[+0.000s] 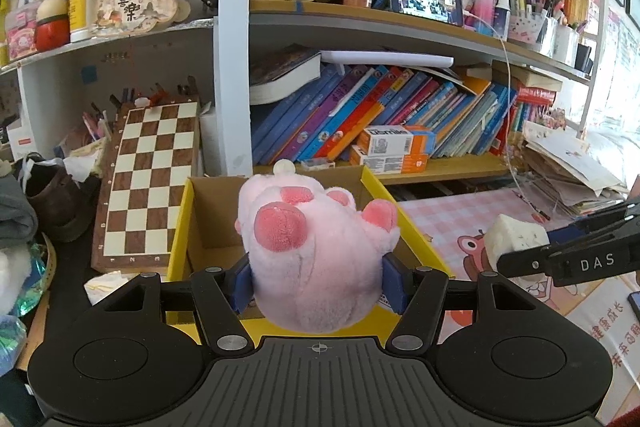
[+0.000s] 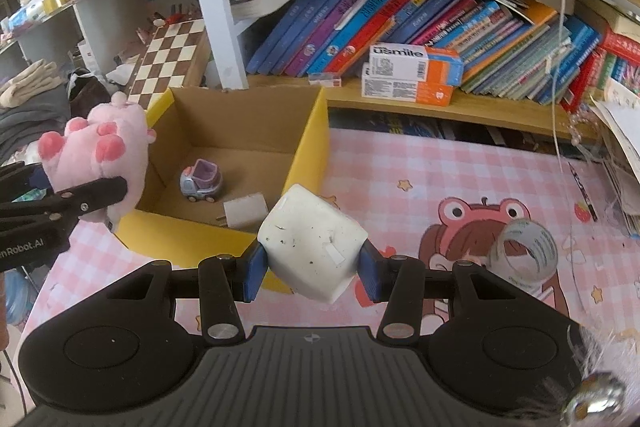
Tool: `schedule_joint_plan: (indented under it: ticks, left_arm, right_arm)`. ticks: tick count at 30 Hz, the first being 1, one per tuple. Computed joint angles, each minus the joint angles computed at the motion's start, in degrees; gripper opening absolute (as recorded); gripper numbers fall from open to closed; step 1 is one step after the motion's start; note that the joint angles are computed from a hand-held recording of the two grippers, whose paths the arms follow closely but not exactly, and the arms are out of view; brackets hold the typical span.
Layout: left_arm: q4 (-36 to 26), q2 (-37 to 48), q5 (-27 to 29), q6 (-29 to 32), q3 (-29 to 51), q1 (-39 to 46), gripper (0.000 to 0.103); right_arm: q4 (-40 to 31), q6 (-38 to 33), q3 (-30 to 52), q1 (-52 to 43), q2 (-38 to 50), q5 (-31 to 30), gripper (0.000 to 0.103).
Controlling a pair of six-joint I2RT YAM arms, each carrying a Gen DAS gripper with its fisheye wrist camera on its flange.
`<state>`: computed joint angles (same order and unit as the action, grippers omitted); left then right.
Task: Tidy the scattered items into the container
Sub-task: 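Carry the plush pig and sponge block over the yellow box with both tools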
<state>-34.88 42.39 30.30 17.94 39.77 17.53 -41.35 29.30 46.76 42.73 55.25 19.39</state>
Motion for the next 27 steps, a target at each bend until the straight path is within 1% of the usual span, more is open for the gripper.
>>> schedule_joint_plan:
  ticks: [4,14,27]
  left_arm:
    - [1.1,2.0,1.1,0.1,0.6,0.7,0.062]
    - [4.9,6.1,-0.2,-0.2,1.7,1.0,0.062]
    - [7.4,11.5,-2.2,-0.3,3.2,0.5,0.062]
  right_arm:
    - [2.0,-1.9,1.3,-0.5,2.4,-0.9,0.045]
    - [7.4,-6.3,4.3,-2.0,9.3,-4.8,0.045]
    - [13.0,-10.0,6.9,-4.3,16.5,-10.0,0.045]
